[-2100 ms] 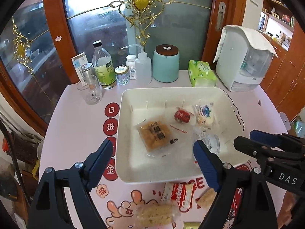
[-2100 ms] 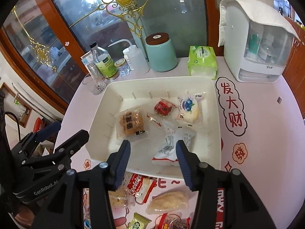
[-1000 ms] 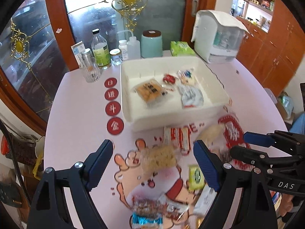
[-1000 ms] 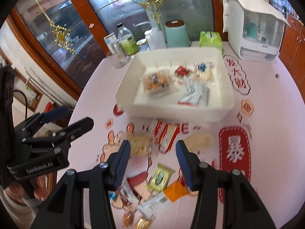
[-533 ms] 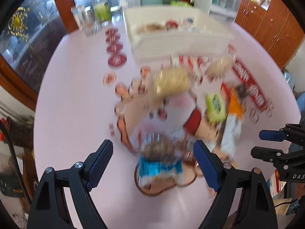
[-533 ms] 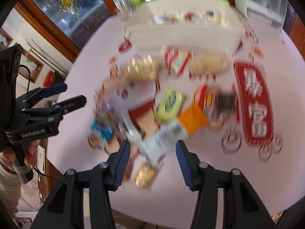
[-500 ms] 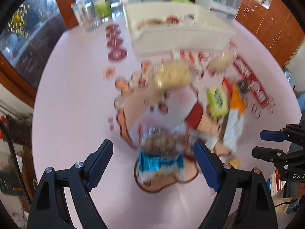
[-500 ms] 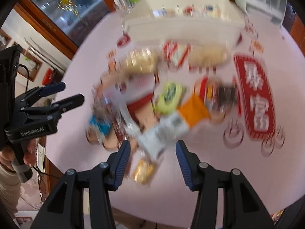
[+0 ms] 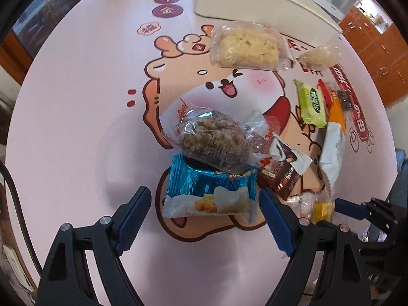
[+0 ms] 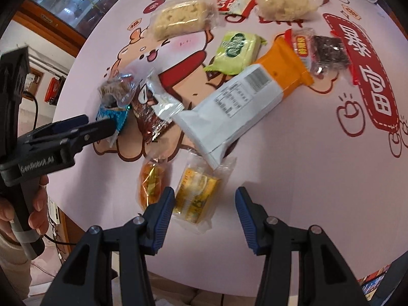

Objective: Organize snacks
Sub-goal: 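Grasp the blue-and-white biscuit pack with the left tool while the right tool grasps the yellow packet, then place both packs into the white tray and open both tools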

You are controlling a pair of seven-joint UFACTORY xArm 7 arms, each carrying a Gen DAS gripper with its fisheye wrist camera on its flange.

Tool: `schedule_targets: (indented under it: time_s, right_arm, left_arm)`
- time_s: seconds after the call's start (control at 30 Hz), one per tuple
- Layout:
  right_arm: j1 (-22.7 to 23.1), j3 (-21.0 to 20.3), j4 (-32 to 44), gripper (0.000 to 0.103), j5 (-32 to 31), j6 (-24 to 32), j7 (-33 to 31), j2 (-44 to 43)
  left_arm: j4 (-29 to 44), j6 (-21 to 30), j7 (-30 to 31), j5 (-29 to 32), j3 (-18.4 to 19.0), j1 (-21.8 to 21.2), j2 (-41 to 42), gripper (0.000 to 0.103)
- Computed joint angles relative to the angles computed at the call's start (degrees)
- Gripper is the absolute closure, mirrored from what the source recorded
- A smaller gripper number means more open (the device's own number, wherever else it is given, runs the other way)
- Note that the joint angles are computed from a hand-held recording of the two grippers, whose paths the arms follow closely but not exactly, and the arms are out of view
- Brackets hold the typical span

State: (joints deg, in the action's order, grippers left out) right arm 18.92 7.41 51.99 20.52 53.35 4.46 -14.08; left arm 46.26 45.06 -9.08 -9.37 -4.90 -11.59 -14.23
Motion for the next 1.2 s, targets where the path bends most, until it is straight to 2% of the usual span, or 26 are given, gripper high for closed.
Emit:
schedule_targets:
  time_s: [0.07, 0.13, 0.17, 0.2, 0.23, 0.27, 0.3, 0.37, 0.43, 0.6, 0.8, 0.97, 1.2]
  right_arm:
    - [0.0, 0.7, 0.4, 0.054, -1.9, -0.9, 0.8, 0.5]
    - [0.1, 1.7, 0.3, 0.061, -4.9, -1.5, 1.9, 0.3]
    - [0.2, 2.0, 0.1, 0.070, -6.2, -1.7, 2.2, 0.1]
    - [0.3, 2.3, -0.3, 0.075, -7.6, -2.0, 2.4, -0.3]
    - [0.6, 2.3, -0.9, 0.075, -7.6, -2.5, 2.2, -0.8]
    - [0.8, 2.1, -1.4, 0.075, -7.3, -2.7, 2.1, -1.2]
    - [0.9, 1.7, -1.9, 0.076, -6.8, -3.0, 2.0, -1.7]
    - [0.9, 1.3, -2.6, 0.076, -6.2, -3.1, 2.1, -2.3]
    - [0.8, 0.5, -3.0, 0.077, -5.2, -3.2, 1.6, -2.8]
    - [0.0, -0.9, -4.5, 0.077, -3.1, -3.1, 0.5, -4.4]
    - [-0.6, -1.6, -4.8, 0.077, -1.7, -3.8, -0.3, -6.3]
    - [-1.5, -2.1, -4.0, 0.077, -2.0, -3.8, -0.2, -7.8]
    - [-2.5, -2.7, -0.4, 0.077, -2.2, -5.3, -0.2, -7.0]
  left_arm:
    - [0.4, 0.0, -0.6, 0.5, -0.2, 0.1, 1.0, 0.018]
    - [0.2, -0.4, -1.9, 2.4, -0.9, 0.3, 1.1, 0.018]
    - [0.3, -0.3, -2.5, 3.4, -1.2, 0.3, 1.3, 0.018]
    - [0.2, -0.4, -3.7, 5.2, -1.7, 0.4, 1.3, 0.018]
    - [0.5, -0.4, -4.5, 6.6, -2.1, 0.4, 1.7, 0.023]
    - [0.6, -0.8, -6.2, 9.0, -2.8, 0.5, 2.0, 0.033]
    - [0.6, -0.8, -7.7, 11.6, -4.1, 1.1, 2.0, 0.036]
    - [-0.1, -1.8, -7.8, 12.0, -3.4, -0.1, 1.4, 0.052]
    - [-0.4, -2.2, -8.0, 12.1, -3.2, -0.5, 1.0, 0.057]
    - [-2.2, -4.1, -9.2, 11.4, -2.8, -0.9, -0.6, 0.060]
    - [-3.3, -2.5, -7.8, 8.8, -2.4, -1.9, -4.8, 0.061]
    - [-1.2, -1.5, -6.8, 8.6, -3.5, -2.9, -6.9, 0.061]
    - [4.3, -3.2, -5.5, 8.2, -4.2, -4.3, -5.7, 0.062]
